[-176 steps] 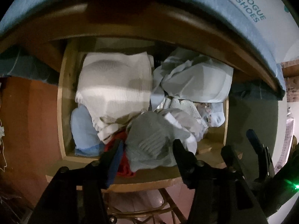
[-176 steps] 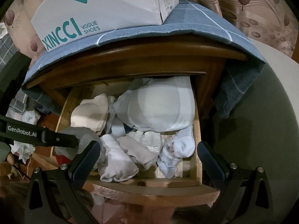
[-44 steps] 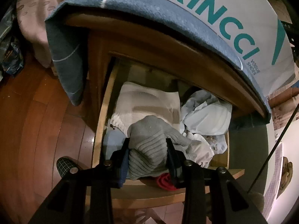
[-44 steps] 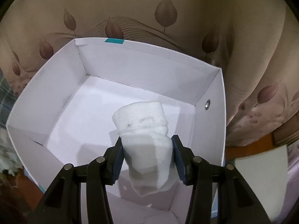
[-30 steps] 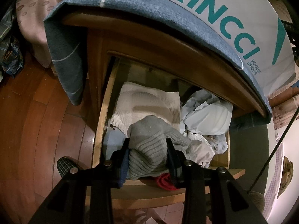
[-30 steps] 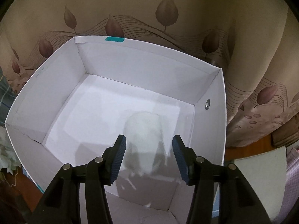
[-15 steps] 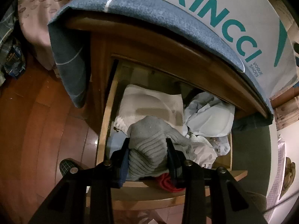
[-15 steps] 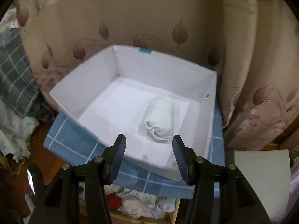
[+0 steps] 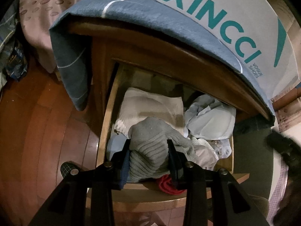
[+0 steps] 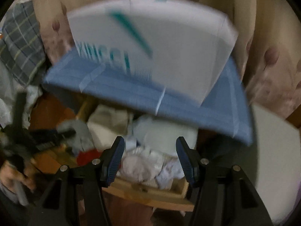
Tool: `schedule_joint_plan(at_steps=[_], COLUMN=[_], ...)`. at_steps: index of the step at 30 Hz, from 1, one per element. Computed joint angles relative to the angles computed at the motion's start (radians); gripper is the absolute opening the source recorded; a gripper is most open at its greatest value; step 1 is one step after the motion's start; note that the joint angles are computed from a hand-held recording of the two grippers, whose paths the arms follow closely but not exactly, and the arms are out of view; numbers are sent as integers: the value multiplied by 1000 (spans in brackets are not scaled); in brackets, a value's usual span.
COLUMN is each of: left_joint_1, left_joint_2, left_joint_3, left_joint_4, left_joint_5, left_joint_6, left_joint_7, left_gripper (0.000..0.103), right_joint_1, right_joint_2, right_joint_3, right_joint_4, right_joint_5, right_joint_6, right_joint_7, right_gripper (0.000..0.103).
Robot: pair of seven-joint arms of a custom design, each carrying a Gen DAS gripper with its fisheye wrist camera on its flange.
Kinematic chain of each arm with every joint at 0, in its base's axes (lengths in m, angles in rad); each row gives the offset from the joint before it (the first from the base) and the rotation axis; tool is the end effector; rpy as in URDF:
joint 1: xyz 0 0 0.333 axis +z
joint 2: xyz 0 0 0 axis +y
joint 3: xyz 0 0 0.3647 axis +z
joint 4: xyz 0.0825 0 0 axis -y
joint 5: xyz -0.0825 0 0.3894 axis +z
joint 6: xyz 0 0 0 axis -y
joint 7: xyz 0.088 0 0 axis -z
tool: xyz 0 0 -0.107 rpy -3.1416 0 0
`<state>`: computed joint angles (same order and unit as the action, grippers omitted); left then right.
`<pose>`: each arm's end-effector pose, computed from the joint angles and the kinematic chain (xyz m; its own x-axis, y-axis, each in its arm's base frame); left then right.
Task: Take underwear out of drawer
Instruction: 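Lift the grey sock with the left tool while the right tool returns to the drawer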
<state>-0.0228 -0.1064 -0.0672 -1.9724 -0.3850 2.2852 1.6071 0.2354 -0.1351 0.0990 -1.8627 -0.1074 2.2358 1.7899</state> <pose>0.5611 -0.0611 0.6095 -0.0076 -0.9407 0.3393 -0.9181 -0.1279 -0.3752 0.5281 0.1844 0.6753 0.1585 -0.9873 0.0116 -0.8564 -0.1433 -0.4960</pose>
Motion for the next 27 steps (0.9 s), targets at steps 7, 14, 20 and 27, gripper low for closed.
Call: schedule_joint_plan(at_steps=[7,14,20,27], left_joint_1=[-6,-15,-30,-47], left_joint_2=[-17,-33,-63,-78], left_joint_3=[-3,-2,-2,9], left_joint_4=[-12,-6,15,148], left_joint_5=[28,37,52,81], left_joint_6=[33,46,44,-30], left_joint_7=[-11,-10,-6,25], left_gripper=[36,36,36,36], right_joint_1=[-4,-5,-12,-11], right_joint_2=[38,33,28,36], right_joint_3=[-12,-22,-26,-27], right_joint_4=[-133,-191,-205,-196], right_joint_5=[31,74,88,106], right_joint_6=[53,80,80,72], right_joint_7=[64,58,54,49], right_gripper=[55,60,63,65])
